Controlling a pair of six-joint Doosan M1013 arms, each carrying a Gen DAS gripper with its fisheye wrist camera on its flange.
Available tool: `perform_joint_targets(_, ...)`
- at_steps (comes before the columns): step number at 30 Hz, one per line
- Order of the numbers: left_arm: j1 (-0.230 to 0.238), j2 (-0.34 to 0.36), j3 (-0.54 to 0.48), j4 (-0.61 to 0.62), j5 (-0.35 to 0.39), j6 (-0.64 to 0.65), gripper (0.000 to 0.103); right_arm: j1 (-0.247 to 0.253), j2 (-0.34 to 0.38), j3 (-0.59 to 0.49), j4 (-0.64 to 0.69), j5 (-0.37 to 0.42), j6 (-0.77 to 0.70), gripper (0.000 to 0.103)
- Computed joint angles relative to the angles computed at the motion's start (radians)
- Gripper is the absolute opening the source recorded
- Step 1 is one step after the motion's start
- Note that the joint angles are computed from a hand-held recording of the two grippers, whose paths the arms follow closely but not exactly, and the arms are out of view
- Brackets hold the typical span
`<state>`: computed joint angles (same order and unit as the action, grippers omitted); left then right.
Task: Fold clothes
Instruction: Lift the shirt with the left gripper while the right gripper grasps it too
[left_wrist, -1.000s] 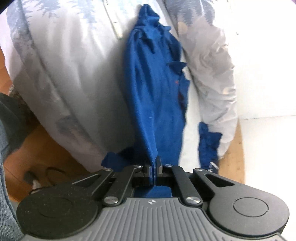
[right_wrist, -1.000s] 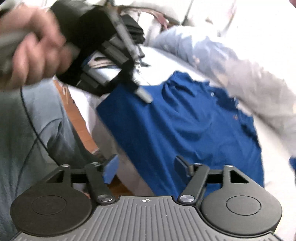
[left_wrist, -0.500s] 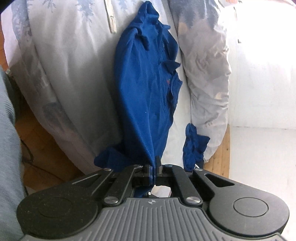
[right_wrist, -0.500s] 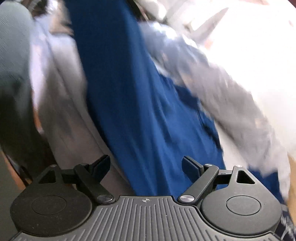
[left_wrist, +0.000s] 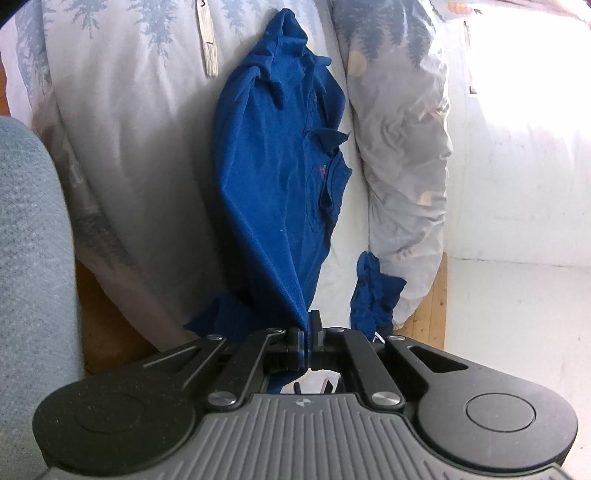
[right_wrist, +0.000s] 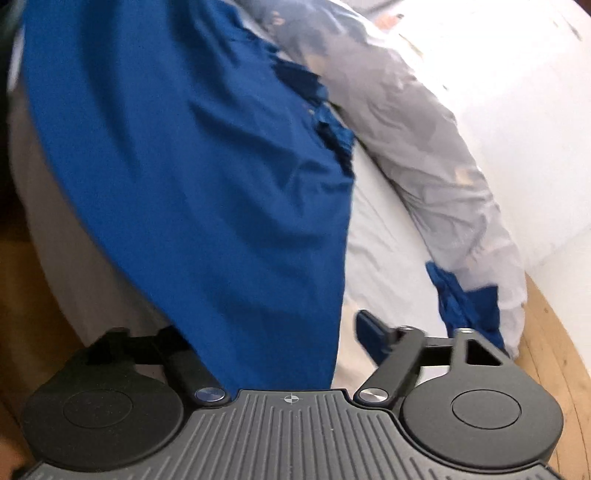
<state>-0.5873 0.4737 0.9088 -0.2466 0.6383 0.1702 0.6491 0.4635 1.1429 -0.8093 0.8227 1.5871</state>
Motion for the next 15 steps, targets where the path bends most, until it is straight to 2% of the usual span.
perform_joint_targets(1, 0.0, 0.001, -0.003, 0.005, 0.003, -0.003, 0.005, -0.002, -0.007, 0.014, -0.006, -0.012, -0.019, 0.064)
perform_joint_targets(2, 0.001, 0.001, -0.003, 0.008, 0.003, -0.008, 0.004, -0.004, -0.012, 0.024, -0.015, -0.022, -0.031, 0.054)
perform_joint_targets(5, 0.002, 0.002, -0.005, 0.013, 0.008, -0.01, 0.005, -0.006, -0.021, 0.04, -0.016, -0.025, -0.056, 0.048)
perform_joint_targets(7, 0.002, 0.005, -0.01, 0.021, 0.022, -0.015, 0.005, -0.011, -0.024, 0.043, 0.005, -0.023, -0.082, 0.038)
perform_joint_targets(9, 0.001, 0.007, -0.014, 0.033, 0.042, -0.03, 0.005, -0.015, -0.023, 0.036, 0.045, -0.008, -0.151, 0.004)
perform_joint_targets(15, 0.001, 0.001, -0.011, 0.06, 0.076, -0.049, 0.005, -0.034, -0.032, -0.026, 0.207, 0.042, -0.32, 0.002)
